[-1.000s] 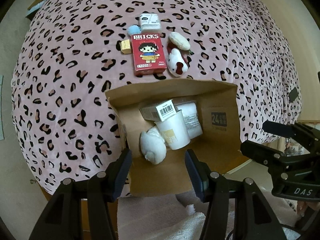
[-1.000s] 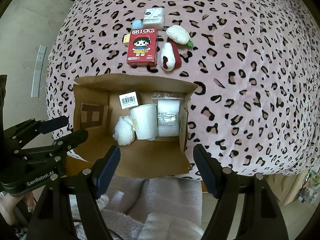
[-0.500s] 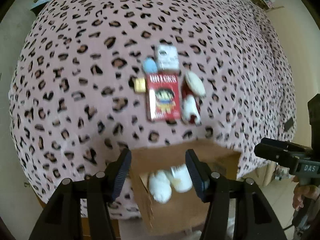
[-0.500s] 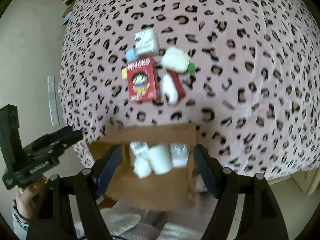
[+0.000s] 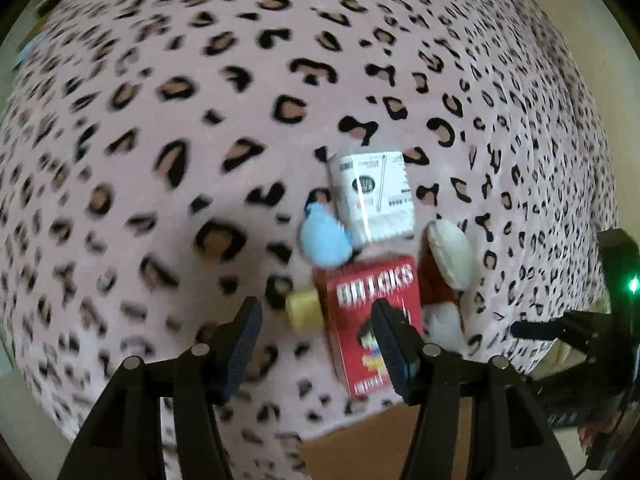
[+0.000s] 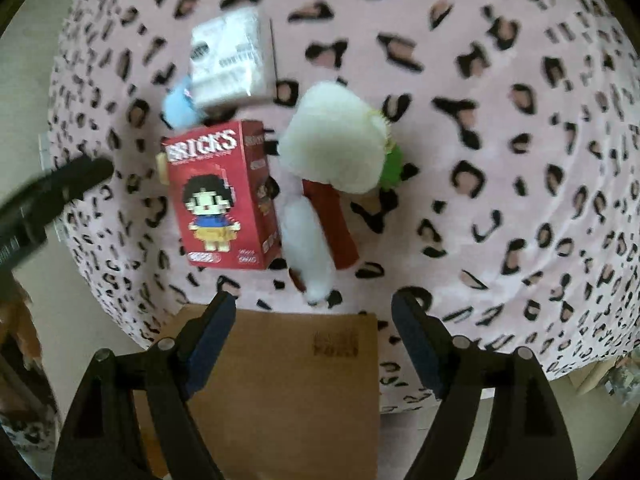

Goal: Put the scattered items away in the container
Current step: 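Grasp the blue pompom with the left tool while the right tool grasps the white plush with red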

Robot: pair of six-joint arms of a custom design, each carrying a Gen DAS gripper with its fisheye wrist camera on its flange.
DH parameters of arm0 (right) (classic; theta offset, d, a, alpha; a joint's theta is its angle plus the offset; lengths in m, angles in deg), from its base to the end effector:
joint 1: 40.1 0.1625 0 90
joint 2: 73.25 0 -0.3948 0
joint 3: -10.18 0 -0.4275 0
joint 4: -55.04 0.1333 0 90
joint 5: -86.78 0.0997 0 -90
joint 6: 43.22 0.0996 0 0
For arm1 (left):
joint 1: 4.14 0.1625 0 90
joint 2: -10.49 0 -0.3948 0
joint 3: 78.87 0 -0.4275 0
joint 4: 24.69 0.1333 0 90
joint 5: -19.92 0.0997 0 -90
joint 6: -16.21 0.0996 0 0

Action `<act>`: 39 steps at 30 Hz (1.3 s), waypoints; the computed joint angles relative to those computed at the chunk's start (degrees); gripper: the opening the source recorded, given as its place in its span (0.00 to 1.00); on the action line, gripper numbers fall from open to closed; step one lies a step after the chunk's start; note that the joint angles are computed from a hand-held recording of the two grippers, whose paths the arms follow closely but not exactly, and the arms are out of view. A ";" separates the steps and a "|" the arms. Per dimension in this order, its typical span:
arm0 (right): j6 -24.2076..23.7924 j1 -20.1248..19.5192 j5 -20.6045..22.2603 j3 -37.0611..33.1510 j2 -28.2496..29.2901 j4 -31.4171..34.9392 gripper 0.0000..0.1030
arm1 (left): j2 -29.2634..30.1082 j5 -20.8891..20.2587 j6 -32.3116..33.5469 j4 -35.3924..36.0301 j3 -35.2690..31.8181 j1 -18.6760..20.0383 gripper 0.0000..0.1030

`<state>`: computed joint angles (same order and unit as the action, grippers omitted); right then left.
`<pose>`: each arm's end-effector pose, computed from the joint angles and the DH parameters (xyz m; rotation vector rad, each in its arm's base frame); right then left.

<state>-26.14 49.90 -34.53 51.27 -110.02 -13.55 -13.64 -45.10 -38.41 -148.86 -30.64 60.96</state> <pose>0.0815 -0.7954 0.2467 -0.2132 -2.4979 -0.4609 -0.2049 -0.8580 0.0779 -0.7866 2.7472 -0.5983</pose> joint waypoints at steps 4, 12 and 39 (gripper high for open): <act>0.83 -0.30 -0.93 9.26 -3.20 -4.77 0.79 | 4.26 -3.66 5.70 -0.54 -5.76 2.38 0.57; 2.15 -0.37 -1.50 22.29 -8.04 -11.49 0.79 | 11.07 -4.48 5.67 4.66 -16.00 4.34 0.57; 9.67 5.33 3.67 47.65 -18.60 -33.11 0.41 | 3.12 1.30 -1.51 -1.82 -2.66 1.87 0.25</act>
